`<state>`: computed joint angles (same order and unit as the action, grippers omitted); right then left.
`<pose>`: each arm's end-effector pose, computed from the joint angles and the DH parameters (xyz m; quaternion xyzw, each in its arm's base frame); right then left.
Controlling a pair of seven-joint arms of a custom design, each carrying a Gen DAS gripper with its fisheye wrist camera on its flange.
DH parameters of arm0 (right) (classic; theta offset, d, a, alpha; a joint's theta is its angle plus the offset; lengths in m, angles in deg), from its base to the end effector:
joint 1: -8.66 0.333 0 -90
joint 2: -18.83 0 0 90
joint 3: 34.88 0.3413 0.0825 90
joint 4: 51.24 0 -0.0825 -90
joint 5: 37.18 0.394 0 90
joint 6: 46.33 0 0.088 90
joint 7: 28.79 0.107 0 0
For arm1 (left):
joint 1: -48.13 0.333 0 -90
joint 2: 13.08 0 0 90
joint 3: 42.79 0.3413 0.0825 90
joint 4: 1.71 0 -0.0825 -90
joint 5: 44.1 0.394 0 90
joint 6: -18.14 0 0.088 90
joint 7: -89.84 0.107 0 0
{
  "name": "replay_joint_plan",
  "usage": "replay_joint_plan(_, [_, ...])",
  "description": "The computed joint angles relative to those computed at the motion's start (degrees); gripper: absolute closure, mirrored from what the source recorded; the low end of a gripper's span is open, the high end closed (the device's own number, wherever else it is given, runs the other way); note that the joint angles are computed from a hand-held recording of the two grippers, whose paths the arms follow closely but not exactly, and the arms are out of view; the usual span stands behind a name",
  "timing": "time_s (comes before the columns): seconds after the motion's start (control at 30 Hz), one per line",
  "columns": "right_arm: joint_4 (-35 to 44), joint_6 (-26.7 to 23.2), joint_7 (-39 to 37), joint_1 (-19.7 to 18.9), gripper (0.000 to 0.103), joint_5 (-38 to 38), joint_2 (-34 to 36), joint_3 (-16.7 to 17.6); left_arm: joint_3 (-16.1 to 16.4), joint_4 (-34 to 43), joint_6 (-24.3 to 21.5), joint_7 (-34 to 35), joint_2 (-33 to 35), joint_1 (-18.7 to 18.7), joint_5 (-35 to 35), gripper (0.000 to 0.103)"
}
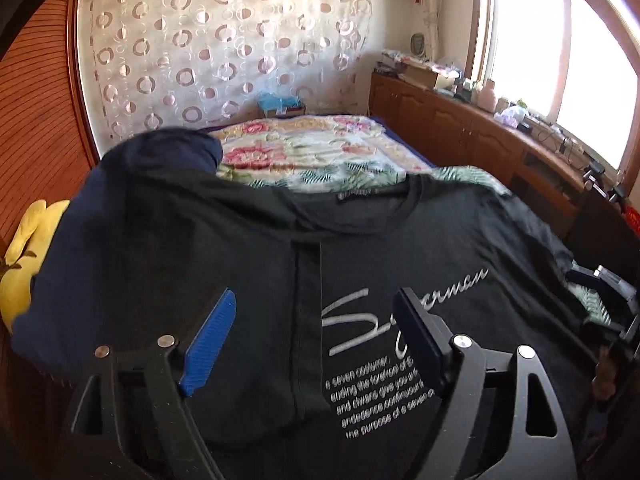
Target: Fold small clothes
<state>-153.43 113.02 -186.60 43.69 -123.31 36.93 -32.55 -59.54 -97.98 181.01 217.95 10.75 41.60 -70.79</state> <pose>0.5160 0.4465 0.4415 -0.6062 0.6172 -0.2561 0.4313 0.6902 -0.2348 0.4698 -0.4244 0.8110 -0.3687 0.1619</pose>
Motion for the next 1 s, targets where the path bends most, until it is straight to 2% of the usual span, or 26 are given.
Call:
replay_joint_plan(0.1, [-0.9, -1.2, -0.7, 0.0, 0.004, 1.2, -0.8, 0.2, 0.7, -2.3, 0.1, -0.7, -0.3, -0.9, 1.3, 0.021])
replay_joint_plan(0.4, [-3.9, -6.8, -3.8, 0.0, 0.004, 4.6, -3.9, 1.3, 2.3, -2.4, -2.3, -4.3, 1.0, -3.3, 6.3, 0.021])
replay_joint_plan(0.6, [-6.7, -12.4, -8.3, -0.4, 0.004, 9.2, -6.6, 2.6, 4.4, -1.9, -3.0, -7.7, 2.0, -5.5, 11.1, 0.021])
replay_joint_plan(0.73, [-8.0, -16.0, -10.6, -0.8, 0.004, 12.3, -8.1, 3.6, 3.9, -1.7, -3.1, -8.0, 2.2, -5.1, 11.7, 0.021])
replay_joint_plan(0.77, [-8.3, -16.4, -11.1, -1.0, 0.005, 12.9, -8.4, 3.7, 4.1, -1.7, -3.0, -8.3, 2.2, -5.3, 12.1, 0.021])
replay_joint_plan(0.83, [-8.9, -17.5, -12.5, -1.5, 0.013, 14.9, -8.7, 4.0, 4.0, -1.8, -3.1, -8.2, 2.1, -5.1, 12.5, 0.020])
replay_joint_plan(1.0, [-8.9, -19.6, -15.8, -2.5, 0.018, 20.6, -8.4, 4.2, 3.7, -1.4, -3.7, -8.1, 2.3, -5.0, 12.8, 0.015])
